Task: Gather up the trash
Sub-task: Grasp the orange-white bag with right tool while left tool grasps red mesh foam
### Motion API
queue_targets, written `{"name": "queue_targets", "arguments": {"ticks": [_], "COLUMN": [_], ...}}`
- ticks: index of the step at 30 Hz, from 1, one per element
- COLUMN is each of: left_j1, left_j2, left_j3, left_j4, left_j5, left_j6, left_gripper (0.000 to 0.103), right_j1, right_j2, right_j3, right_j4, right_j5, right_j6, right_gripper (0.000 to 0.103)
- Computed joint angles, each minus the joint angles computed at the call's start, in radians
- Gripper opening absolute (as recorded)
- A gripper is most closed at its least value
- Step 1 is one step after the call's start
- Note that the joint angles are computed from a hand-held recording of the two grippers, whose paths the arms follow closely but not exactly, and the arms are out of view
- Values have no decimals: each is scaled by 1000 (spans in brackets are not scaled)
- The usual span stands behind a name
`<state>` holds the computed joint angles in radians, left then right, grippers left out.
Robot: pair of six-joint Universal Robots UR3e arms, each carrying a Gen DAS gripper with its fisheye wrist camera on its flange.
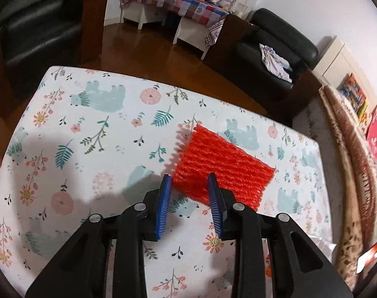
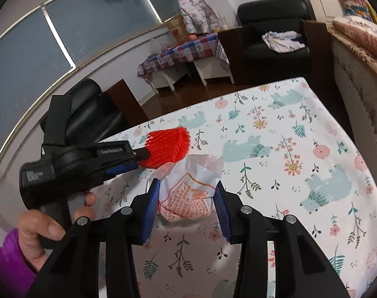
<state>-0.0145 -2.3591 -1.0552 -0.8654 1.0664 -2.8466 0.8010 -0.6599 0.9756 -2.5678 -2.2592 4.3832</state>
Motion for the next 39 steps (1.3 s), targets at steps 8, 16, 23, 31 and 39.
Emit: {"name": "queue_targets", "arguments": {"ticks": [8,16,23,31,39], "left_j1": [-23,73,202,347,447], "left_j2": [44,232,465,659,791], "left_j3": [-139,-374,-688,-945,-1063], "left_j4": [185,266,441,540,504], "left_j5": [51,-5,-49,-136,-236], "left_j6": [20,87,196,283,356], "left_gripper": [5,4,4,4,4], "right_j1": [20,33,51,62,81], "right_j2": [2,11,38,59,99], "right_j3": [0,-12,-58,-108,-223], "right_j4": [-18,-43,-68,-34,97], "right_j5": [-56,-79,-107,-127,-173], "right_j6": [-6,-32,-83,-91,-71], "right_gripper": [42,42,43,43,43]}}
